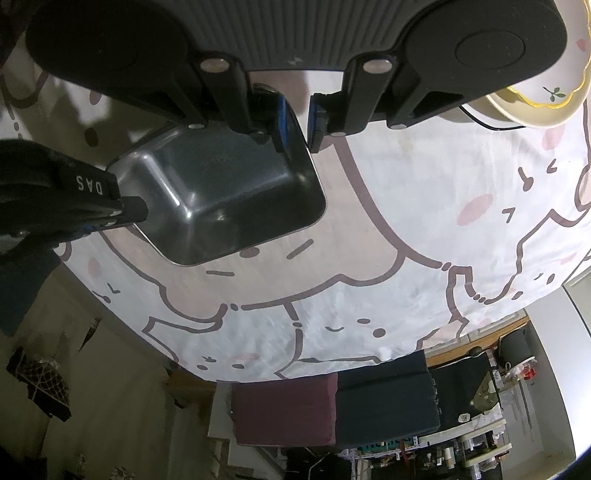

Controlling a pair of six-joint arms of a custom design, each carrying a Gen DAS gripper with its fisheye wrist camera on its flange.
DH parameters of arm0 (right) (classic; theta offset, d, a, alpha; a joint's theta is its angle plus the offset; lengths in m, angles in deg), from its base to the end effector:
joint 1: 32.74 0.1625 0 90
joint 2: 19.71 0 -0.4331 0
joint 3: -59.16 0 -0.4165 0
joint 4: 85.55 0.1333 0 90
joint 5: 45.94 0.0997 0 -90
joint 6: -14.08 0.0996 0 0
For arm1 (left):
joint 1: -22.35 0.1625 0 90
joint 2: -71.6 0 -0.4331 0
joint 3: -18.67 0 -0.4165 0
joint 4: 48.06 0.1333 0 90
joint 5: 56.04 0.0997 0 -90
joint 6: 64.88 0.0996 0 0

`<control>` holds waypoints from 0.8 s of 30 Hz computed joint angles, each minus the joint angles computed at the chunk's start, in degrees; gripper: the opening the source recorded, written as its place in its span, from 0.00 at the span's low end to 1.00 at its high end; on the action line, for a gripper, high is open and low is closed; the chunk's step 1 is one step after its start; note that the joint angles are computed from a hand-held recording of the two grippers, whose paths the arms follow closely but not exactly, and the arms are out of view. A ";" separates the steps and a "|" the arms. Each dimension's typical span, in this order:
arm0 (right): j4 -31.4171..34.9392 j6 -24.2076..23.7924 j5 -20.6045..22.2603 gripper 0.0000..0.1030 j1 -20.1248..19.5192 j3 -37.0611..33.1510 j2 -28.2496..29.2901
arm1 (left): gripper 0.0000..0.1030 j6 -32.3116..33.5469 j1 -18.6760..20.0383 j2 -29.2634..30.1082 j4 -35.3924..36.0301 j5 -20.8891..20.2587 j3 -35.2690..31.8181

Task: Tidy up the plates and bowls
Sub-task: 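Carry the steel tray with both tools toward the lemon-print plate stack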

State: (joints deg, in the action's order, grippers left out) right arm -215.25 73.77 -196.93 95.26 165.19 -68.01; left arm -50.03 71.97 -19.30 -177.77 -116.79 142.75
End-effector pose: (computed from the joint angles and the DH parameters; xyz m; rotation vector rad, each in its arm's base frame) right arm 0.3999 -0.4368 0.0569 -0.2045 -2.1213 0.7194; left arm -0.1534 -0.4612 0.2926 1.1946 2.3687 -0.3005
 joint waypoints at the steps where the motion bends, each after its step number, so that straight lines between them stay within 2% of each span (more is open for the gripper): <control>1: -0.33 0.20 0.33 0.04 -0.16 0.16 -0.15 | 0.12 0.04 -0.03 -0.04 0.05 -0.06 0.02; 24: -7.17 -0.49 4.31 0.04 -2.36 3.50 -2.05 | 0.13 0.31 0.67 0.42 3.01 -1.58 -1.13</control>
